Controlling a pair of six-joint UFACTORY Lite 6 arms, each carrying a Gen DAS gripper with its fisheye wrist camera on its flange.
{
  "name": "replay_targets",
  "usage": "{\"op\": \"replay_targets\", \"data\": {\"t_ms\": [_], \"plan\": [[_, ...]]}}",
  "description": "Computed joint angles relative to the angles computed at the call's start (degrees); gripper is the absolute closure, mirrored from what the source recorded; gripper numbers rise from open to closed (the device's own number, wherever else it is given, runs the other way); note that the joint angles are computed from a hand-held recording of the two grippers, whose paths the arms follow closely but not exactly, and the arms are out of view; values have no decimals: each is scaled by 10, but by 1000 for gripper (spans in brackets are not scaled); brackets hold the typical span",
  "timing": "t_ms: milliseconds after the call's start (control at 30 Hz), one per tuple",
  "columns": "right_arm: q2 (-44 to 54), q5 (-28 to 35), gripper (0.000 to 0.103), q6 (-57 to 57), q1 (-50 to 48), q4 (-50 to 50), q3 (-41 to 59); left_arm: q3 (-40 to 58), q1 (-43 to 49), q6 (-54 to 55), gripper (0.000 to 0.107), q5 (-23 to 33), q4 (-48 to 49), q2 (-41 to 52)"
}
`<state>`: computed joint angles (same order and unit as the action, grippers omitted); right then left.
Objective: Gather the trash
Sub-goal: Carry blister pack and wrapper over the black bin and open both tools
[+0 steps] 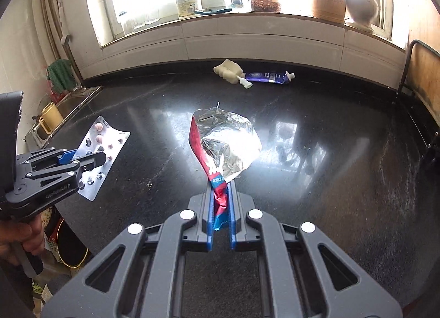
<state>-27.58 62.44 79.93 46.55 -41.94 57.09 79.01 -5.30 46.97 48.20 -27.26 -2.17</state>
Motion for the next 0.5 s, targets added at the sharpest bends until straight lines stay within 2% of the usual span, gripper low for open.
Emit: {"op": "replay_targets", "data": {"t_ms": [333, 500], "plan": [[26, -4, 94, 5, 5, -6, 15, 1, 49, 44, 83, 14, -29, -1], [92, -31, 94, -7, 7, -2, 67, 21, 117, 95, 83, 39, -60, 4]]}}
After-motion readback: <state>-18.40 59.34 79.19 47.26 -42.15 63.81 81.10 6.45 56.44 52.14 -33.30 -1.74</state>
